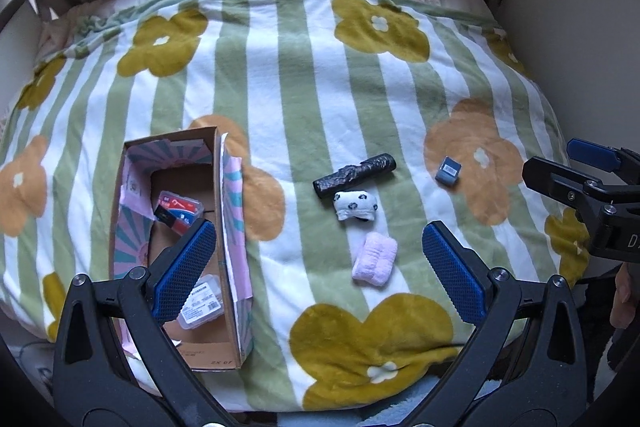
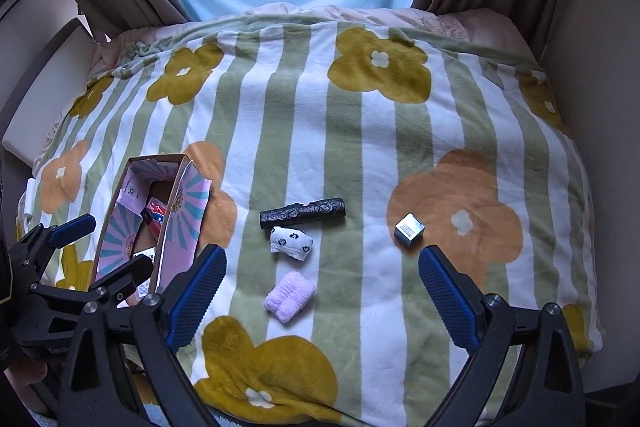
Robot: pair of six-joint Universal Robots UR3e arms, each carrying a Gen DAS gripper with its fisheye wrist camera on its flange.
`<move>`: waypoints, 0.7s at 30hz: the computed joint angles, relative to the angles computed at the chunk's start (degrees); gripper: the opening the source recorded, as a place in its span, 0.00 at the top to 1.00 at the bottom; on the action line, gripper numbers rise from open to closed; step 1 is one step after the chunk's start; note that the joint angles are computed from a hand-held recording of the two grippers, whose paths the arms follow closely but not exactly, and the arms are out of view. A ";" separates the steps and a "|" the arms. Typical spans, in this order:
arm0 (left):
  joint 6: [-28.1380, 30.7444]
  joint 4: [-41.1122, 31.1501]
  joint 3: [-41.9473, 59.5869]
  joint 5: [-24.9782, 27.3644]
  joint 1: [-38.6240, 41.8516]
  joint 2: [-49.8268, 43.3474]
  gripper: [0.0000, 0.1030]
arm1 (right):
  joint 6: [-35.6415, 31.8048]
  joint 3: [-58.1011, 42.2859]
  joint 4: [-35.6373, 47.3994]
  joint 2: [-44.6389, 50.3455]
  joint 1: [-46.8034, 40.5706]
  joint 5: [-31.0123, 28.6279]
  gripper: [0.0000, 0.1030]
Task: Organize objects
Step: 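Withdraw both tools back over the remaining items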
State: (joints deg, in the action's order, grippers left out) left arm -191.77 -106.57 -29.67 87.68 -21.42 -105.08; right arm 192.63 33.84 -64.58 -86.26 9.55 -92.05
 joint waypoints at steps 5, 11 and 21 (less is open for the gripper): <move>-3.65 -3.97 8.78 1.68 -2.86 -6.32 0.01 | -2.68 9.83 -4.96 -7.11 -4.52 2.31 0.07; -4.93 -6.19 15.76 -0.11 -4.51 -13.36 0.01 | -10.80 20.90 -8.93 -14.68 -12.96 6.17 0.07; -9.74 11.73 -3.00 -1.82 -5.50 -15.23 0.03 | -26.20 46.49 -23.96 -20.97 -25.23 8.66 0.07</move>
State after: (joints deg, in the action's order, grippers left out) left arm -201.51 -94.83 -32.66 85.86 -26.92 -120.32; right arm 166.44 80.33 -88.54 -107.23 -15.68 -83.39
